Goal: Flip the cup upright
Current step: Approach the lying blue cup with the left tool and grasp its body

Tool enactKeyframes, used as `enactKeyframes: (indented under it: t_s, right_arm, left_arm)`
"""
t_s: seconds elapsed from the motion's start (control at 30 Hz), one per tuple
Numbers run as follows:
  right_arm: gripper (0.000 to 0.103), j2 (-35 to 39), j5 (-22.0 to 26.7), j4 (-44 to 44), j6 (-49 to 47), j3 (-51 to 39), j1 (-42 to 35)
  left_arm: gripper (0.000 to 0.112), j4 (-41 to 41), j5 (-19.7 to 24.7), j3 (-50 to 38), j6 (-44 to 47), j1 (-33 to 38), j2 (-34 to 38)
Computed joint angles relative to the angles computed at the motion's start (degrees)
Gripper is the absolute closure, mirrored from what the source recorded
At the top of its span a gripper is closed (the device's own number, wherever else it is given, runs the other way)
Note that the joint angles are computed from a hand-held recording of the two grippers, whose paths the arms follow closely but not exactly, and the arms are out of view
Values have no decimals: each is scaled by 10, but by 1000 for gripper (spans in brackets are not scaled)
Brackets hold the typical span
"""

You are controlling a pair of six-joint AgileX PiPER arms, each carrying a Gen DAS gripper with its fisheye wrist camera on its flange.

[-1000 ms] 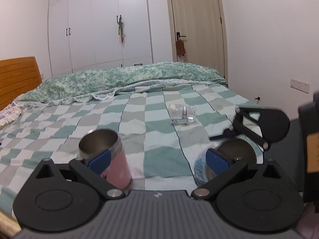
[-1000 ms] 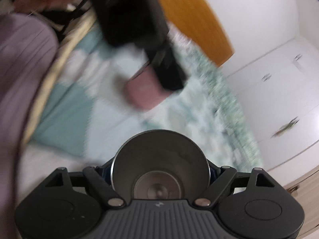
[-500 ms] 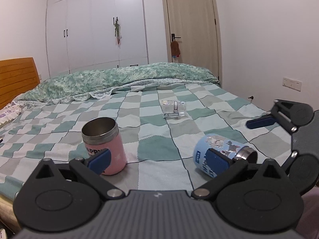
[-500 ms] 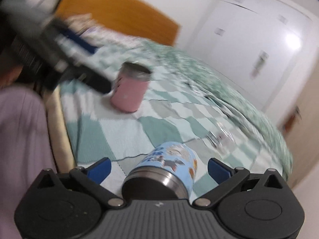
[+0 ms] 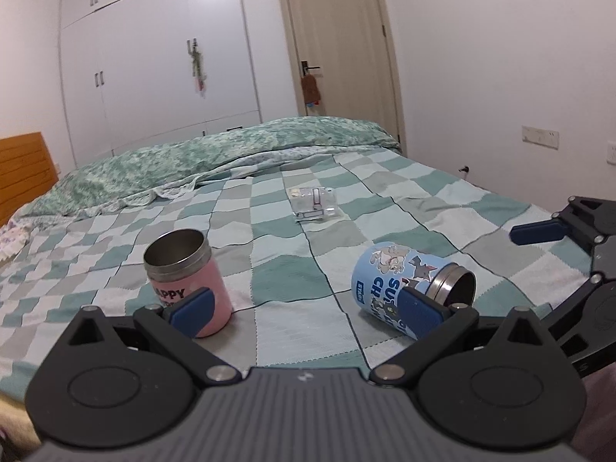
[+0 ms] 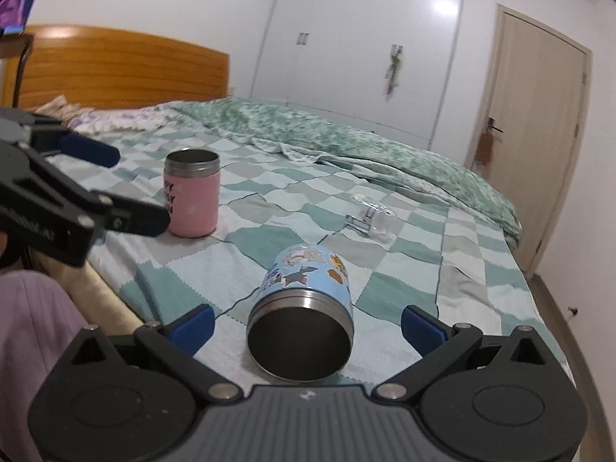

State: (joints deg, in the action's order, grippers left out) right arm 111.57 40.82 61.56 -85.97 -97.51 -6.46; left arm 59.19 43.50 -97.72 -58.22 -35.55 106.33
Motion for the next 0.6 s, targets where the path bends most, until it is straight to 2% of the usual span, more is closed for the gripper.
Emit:
enactKeyframes:
  t_s: [0.17, 0.37, 0.6]
  right_arm:
    - [0, -11, -26, 0, 25, 30, 5]
    - [0, -11, -45, -32, 61, 35, 8]
    - [0, -5, -56, -72, 115, 24, 14]
  left_arm:
    - [9, -50, -21, -39, 93, 20, 23]
    - [9, -165, -60, -94, 296, 49, 55]
    - [9, -304, -26, -215, 525, 76, 128]
